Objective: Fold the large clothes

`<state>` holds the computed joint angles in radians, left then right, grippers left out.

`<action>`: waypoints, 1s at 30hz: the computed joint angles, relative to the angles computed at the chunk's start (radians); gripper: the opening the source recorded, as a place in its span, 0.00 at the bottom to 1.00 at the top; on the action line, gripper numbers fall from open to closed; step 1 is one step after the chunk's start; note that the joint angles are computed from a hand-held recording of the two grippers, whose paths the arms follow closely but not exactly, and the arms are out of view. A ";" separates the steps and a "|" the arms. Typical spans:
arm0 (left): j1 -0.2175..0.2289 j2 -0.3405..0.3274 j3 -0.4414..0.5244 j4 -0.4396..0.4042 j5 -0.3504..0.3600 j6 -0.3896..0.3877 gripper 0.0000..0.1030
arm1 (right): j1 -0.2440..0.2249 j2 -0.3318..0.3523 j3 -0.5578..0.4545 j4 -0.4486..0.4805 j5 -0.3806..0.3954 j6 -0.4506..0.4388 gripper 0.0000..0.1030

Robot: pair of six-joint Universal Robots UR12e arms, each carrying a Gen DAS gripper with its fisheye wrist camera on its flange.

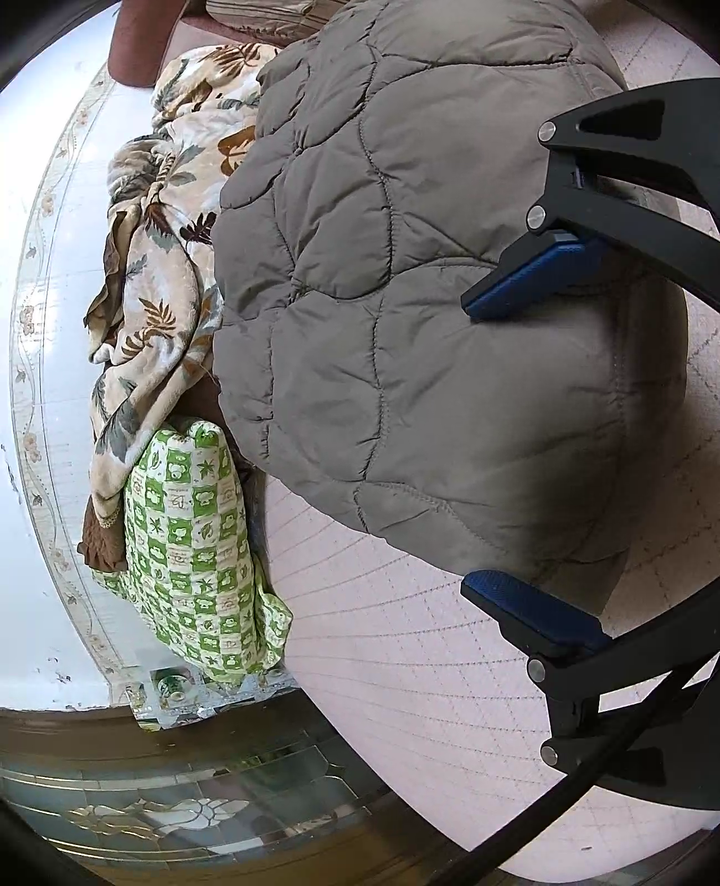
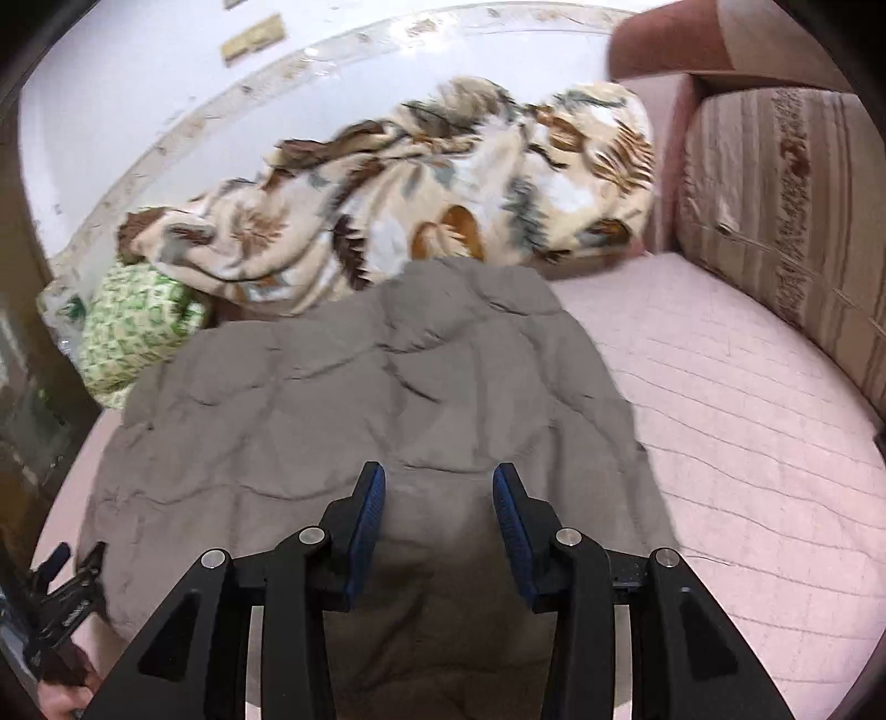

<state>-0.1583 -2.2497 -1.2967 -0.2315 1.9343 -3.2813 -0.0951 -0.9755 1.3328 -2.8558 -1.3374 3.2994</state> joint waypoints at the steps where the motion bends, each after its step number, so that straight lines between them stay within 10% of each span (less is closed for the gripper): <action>1: 0.000 0.000 -0.001 0.000 0.000 0.001 0.90 | 0.002 0.003 -0.004 0.005 0.018 -0.003 0.43; 16: -0.002 -0.004 0.001 -0.003 0.010 0.011 0.90 | 0.039 0.052 -0.076 0.140 0.047 -0.102 0.46; 23: 0.009 0.012 0.011 0.020 -0.058 -0.014 0.90 | 0.032 0.034 -0.040 -0.005 0.057 -0.078 0.46; 30: 0.009 -0.093 0.296 -0.238 -0.164 0.037 0.90 | 0.023 0.062 -0.081 -0.037 -0.017 0.004 0.46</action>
<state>-0.1493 -2.3430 -1.0006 -0.4694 1.7707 -3.2442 -0.0724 -0.9133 1.2513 -2.8933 -1.3549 3.3035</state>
